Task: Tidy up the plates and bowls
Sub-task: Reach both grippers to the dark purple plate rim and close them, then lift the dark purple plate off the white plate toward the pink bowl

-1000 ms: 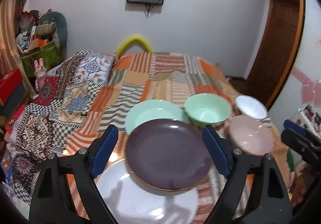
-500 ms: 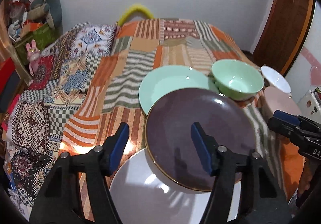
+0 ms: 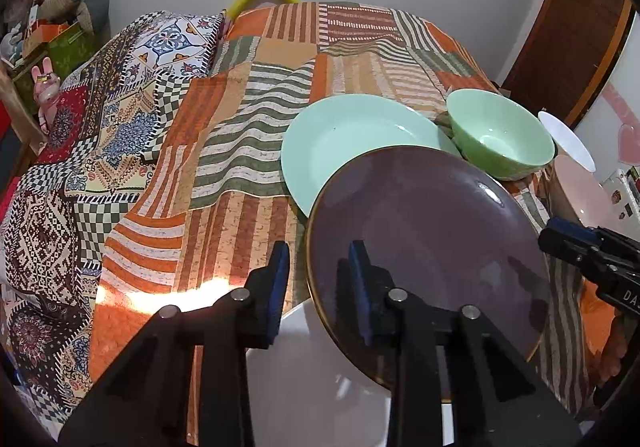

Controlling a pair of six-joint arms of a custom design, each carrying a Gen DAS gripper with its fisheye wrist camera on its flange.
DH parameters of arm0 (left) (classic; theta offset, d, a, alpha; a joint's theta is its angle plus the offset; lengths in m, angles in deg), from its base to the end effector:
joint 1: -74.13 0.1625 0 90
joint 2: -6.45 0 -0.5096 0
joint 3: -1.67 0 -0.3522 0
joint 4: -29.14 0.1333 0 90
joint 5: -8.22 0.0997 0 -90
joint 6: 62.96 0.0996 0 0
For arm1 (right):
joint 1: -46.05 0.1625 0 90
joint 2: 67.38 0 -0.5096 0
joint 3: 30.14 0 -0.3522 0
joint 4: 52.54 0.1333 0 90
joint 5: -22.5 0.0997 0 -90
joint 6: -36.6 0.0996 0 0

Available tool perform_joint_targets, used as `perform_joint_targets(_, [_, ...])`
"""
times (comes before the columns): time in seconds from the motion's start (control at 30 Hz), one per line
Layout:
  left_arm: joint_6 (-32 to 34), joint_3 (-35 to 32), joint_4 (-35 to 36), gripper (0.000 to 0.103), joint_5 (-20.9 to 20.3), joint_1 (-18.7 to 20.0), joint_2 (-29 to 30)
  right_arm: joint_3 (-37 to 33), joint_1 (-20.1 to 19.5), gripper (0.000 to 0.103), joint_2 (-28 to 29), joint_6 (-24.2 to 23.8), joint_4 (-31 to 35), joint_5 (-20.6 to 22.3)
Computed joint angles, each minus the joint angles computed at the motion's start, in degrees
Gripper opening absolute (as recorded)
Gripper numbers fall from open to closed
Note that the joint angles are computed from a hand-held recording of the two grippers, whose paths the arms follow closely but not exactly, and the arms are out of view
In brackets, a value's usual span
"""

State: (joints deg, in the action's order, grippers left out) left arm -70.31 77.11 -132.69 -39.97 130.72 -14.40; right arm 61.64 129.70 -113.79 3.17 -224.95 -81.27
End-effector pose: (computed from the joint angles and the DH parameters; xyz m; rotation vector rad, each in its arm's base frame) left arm -0.2724 -0.7757 0.0155 0.4182 2.4426 -0.6807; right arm 0.0274 -0.7443 0.2638 0.5087 -2.5638 0.7154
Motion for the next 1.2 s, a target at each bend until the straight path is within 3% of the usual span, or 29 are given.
perform_joint_targets(0.3, [-0.1, -0.2, 1.2, 0.023, -2.6, 1.0, -0.1, -0.8, 0.5, 0.032, 1.2, 0.8, 0.5, -3.7])
perform_joint_targets(0.57, [1.6, -0.9, 0.4, 0.019, -3.5, 1.3, 0.4, -1.5, 0.1, 0.032, 1.6, 2.9, 1.9, -3.1])
perform_joint_targets(0.8, [1.1, -0.8, 1.0, 0.019, -7.3, 2.2, -0.6, -1.1, 0.5, 0.032, 1.9, 2.3, 0.5, -4.1])
perform_joint_targets(1.2, [-1.1, 4.6, -3.4, 0.019, -3.2, -0.3, -2.6, 1.2, 1.2, 0.03, 0.1, 1.1, -1.7, -2.5])
